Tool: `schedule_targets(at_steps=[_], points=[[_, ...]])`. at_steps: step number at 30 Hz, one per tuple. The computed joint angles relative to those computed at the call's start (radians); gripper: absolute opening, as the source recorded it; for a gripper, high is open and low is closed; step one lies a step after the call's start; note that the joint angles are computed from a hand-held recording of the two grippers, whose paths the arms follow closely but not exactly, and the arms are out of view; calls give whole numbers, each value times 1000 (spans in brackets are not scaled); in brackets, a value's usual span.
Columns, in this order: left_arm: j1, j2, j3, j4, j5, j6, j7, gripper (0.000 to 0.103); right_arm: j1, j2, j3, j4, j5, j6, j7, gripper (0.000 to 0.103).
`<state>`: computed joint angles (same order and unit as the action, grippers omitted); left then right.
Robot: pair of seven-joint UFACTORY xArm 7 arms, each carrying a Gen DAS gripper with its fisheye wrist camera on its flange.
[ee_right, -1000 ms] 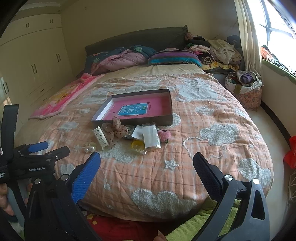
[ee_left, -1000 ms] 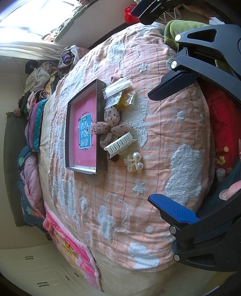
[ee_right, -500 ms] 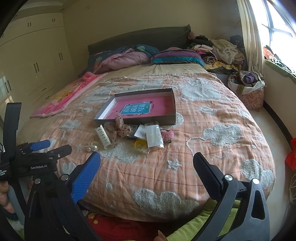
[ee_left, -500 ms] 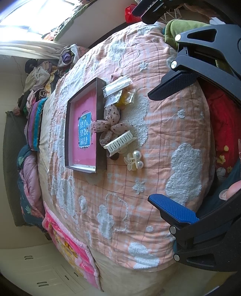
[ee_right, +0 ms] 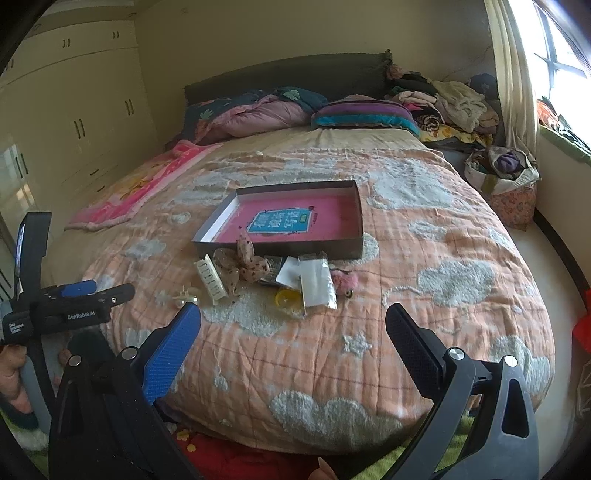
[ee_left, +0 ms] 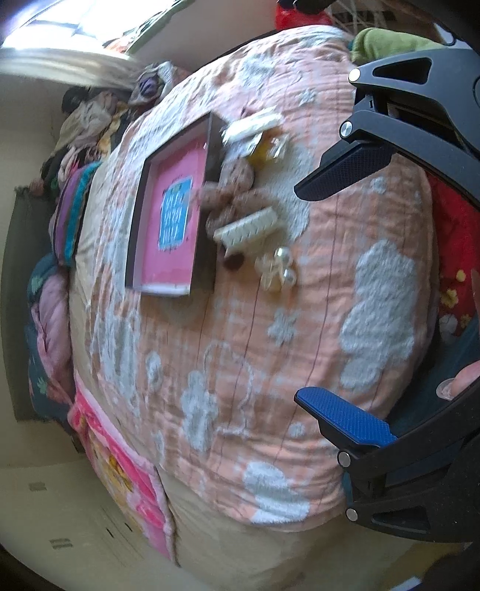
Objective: Organize jewelry
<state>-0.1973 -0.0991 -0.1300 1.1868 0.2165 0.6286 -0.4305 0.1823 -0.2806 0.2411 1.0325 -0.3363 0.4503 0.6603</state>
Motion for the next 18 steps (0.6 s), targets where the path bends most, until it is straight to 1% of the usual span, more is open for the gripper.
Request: schedule_targets(at_steps=[5,9,11,13,14,16,18], points=[[23,28,19,29,13,21,-17,95,14,64,-21,58,21,-18,-51,99],[30,60,33,62,-14,25,10,95,33,127,-49,117,65,-29,-111,99],[28,83,36,85,-63,22,55,95,35,157,-56,148,60,-30,-121,99],[23,120,37,121,-163,27,143,95,37,187,-64,179,52,-33,-128,99],[22,143,34,143,-233,32,203,95,39,200,-70,190,54,-34,-133,99],[17,185,27,184,-301,46,263,95,43,222,-81,208,61,-32,-145,99],[10,224,21,225,-327,64,293,95,47,237,-90,213,71,-28,-149,99]])
